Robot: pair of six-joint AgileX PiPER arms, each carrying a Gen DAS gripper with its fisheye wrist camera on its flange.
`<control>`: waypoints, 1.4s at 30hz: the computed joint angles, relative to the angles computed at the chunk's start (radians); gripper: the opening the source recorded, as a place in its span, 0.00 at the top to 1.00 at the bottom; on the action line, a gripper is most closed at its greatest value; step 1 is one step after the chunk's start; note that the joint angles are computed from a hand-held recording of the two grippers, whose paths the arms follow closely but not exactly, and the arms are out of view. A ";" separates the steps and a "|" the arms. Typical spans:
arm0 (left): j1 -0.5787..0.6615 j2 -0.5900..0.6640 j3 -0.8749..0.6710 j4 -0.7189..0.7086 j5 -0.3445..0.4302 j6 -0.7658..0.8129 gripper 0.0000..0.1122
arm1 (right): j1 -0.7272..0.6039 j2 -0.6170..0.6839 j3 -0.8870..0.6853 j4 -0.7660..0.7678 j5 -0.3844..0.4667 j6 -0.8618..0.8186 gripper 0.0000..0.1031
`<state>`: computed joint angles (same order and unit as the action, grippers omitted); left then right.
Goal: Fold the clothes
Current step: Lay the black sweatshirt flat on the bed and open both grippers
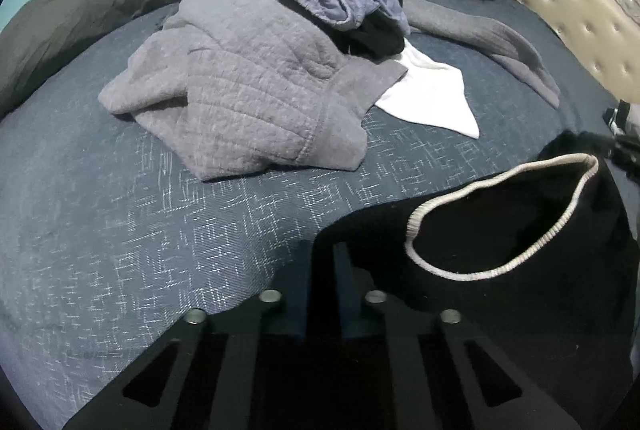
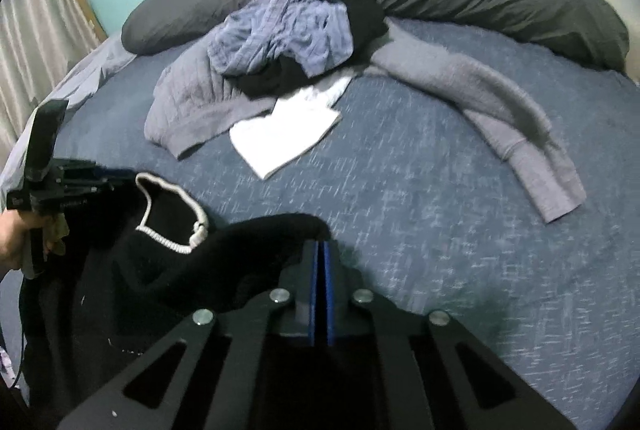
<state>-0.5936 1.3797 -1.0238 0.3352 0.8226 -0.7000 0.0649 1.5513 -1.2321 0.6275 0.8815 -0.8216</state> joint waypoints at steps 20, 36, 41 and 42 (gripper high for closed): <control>0.127 -0.022 -0.054 0.027 0.066 -0.069 0.95 | 0.003 0.056 -0.192 -0.134 -0.109 0.243 0.98; 0.128 -0.193 0.037 -0.030 0.072 -0.144 0.75 | -0.143 0.061 -0.121 0.020 -0.008 0.186 0.96; -0.004 -0.308 0.061 0.058 0.197 -0.242 0.73 | -0.264 -0.013 -0.063 0.082 0.090 0.095 0.95; -0.049 -0.325 0.069 0.083 0.226 -0.280 0.72 | -0.295 -0.026 -0.049 0.097 0.120 0.081 0.95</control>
<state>-0.6424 1.0543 -0.9552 0.4184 1.0485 -0.9797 -0.2299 1.5256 -1.2815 0.7246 1.0010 -0.7402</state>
